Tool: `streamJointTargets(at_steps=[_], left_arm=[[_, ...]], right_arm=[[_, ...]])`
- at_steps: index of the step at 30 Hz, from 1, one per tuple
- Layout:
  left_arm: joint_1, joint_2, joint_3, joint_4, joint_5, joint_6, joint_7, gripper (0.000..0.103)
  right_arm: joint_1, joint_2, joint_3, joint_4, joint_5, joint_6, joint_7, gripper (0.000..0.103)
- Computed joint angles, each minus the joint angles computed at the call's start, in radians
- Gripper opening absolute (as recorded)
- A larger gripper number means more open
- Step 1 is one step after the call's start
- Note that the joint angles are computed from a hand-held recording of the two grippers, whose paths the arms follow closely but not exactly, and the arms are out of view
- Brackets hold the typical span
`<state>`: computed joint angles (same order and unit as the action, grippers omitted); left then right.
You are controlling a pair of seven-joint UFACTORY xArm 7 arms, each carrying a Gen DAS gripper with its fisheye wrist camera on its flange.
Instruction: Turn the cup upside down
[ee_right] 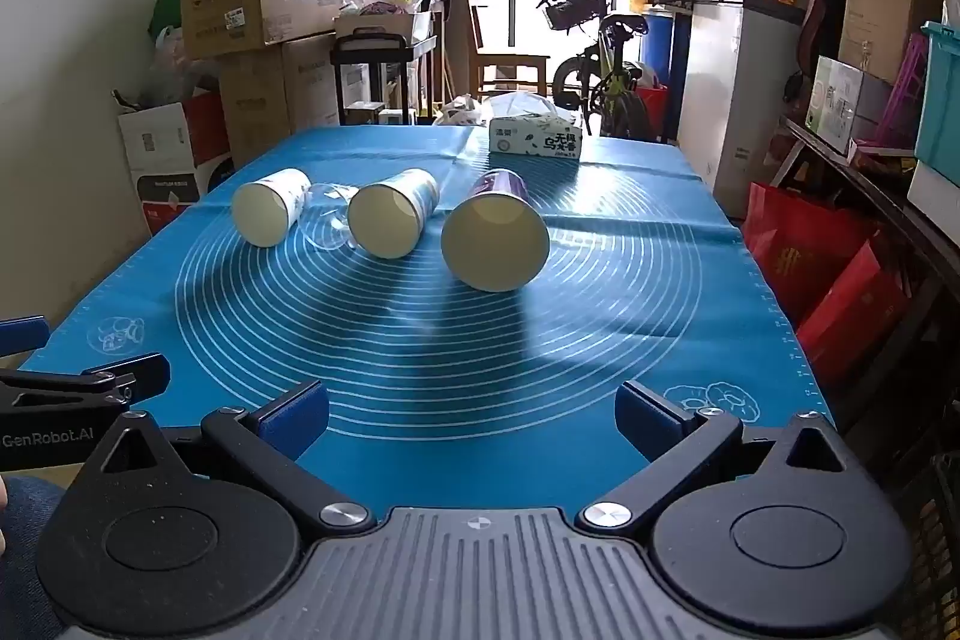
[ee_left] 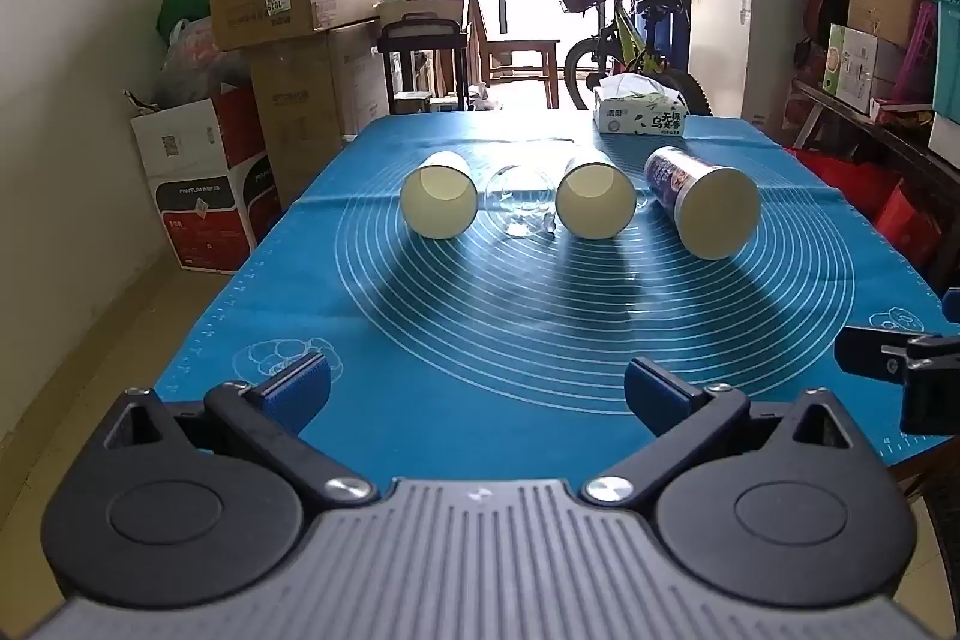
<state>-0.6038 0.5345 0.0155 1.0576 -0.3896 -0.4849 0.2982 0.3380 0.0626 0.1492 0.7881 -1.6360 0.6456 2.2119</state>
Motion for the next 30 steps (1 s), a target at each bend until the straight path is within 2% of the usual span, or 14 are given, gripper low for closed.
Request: streamJointTargets(at_steps=[1, 2, 15, 21, 23, 30], left_arm=[[0.005, -0.002, -0.004, -0.001, 0.005, 0.0, -0.002, 0.103], [-0.024, 0.002, 0.02, 0.005, -0.027, 0.005, 0.015, 0.103], [-0.023, 0.008, 0.016, 0.007, -0.045, -0.006, 0.036, 0.103], [0.011, 0.021, -0.006, 0.014, -0.006, -0.009, 0.022, 0.102], [-0.026, 0.025, 0.018, 0.021, -0.036, -0.007, 0.043, 0.102], [-0.029, 0.025, 0.017, 0.021, -0.043, -0.011, 0.055, 0.102]], right_arm=[[0.0, 0.001, -0.001, 0.001, -0.001, -0.001, 0.001, 0.103], [0.0, 0.002, -0.001, 0.001, -0.001, -0.001, 0.0, 0.103], [-0.003, 0.006, -0.004, 0.002, -0.01, -0.004, 0.006, 0.103], [-0.001, 0.016, -0.003, 0.009, -0.013, 0.001, 0.011, 0.103], [0.002, 0.023, -0.002, 0.015, -0.013, 0.005, 0.013, 0.103], [-0.005, -0.01, -0.003, -0.013, -0.012, -0.009, 0.002, 0.103]])
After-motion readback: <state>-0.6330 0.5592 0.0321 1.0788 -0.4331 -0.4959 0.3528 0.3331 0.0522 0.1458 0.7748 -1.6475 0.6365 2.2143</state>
